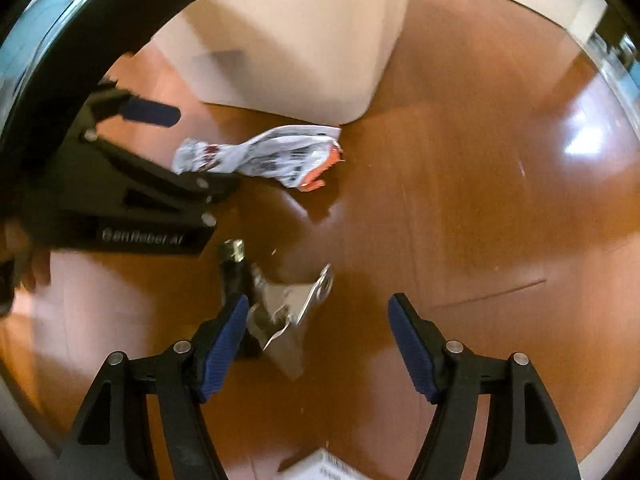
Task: Collect trash
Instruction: 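Grasp the snack wrapper with the left tool while the right tool grasps the metal clip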
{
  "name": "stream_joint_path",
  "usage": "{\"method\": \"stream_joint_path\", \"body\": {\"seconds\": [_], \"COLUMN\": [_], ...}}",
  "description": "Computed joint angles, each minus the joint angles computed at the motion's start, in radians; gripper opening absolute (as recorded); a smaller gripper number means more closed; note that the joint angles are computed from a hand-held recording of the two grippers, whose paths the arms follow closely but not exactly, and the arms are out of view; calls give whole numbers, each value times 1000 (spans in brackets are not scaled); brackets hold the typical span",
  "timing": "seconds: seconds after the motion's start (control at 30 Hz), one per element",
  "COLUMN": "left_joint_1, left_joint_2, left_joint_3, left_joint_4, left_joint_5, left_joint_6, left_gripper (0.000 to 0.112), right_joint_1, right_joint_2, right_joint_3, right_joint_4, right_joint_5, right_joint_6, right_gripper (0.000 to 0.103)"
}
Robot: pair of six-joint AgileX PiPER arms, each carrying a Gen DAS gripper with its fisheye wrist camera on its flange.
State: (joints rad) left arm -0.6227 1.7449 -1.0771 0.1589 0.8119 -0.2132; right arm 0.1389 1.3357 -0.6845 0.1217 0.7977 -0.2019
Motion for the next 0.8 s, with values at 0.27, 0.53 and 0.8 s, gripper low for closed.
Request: {"method": "stream_joint_path", "body": {"seconds": [0.27,0.53,0.8], "left_joint_1": [48,23,47], "left_joint_2": [-10,19,-127], "left_joint_3": [26,-105,-100], "left_joint_4": [-156,-217,-253], "left_joint_5": [-45,83,207], "left_joint_6": [113,161,105], "left_gripper": [92,23,21], "right_joint_1": [-15,-8,-114], "right_joint_2": [-17,-48,-98], "right_joint_3": [67,71,-27], "right_joint_4": [24,62,133], "right_joint_5": [-40,-39,151], "right_joint_6": [-31,-81,-202], "right_gripper": [58,26,23]}}
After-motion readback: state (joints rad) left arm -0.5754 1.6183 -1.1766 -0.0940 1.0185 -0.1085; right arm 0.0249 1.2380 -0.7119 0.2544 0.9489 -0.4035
